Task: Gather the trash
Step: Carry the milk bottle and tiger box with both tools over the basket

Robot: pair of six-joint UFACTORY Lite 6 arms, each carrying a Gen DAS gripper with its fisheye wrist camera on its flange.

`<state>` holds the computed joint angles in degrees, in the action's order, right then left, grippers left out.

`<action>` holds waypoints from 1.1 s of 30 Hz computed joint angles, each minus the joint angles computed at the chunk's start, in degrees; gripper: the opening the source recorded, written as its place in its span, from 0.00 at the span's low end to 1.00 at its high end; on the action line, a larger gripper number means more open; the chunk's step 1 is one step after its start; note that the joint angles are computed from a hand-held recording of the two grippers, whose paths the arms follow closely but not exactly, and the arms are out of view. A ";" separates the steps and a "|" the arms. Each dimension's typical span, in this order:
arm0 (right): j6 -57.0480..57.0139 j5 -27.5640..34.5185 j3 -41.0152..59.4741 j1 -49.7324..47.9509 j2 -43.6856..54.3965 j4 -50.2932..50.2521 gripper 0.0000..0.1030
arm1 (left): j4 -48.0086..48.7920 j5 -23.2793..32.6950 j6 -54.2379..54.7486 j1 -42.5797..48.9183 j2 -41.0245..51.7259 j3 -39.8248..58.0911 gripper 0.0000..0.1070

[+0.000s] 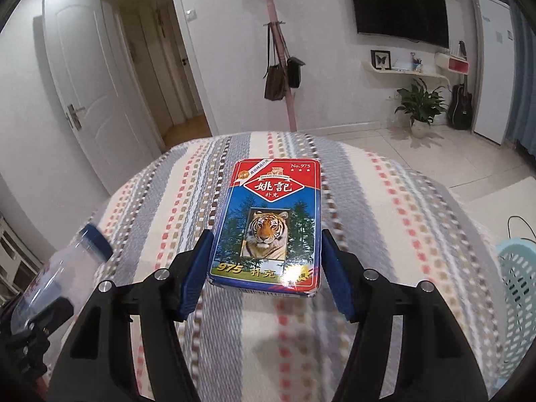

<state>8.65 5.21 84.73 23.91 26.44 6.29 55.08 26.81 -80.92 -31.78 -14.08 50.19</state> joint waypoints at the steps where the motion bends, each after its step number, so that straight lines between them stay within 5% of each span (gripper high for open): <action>1: -5.99 -0.99 -4.04 -0.82 -3.75 6.00 0.58 | 1.27 1.50 -1.55 -2.68 0.82 1.84 0.50; 13: -75.71 0.84 -32.21 -16.16 -36.30 71.66 0.58 | 7.61 9.49 -8.08 -20.56 18.06 23.64 0.50; 27: -93.11 15.59 -40.32 -46.45 -44.55 80.09 0.58 | 2.75 13.88 2.78 -30.60 44.07 56.64 0.50; 33: -100.44 20.14 -39.53 -56.32 -39.96 84.18 0.58 | -5.45 18.84 16.48 -32.78 61.50 82.77 0.50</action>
<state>-91.78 25.35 45.20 -32.41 -13.52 90.47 49.63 45.66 -64.44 -64.56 47.42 132.96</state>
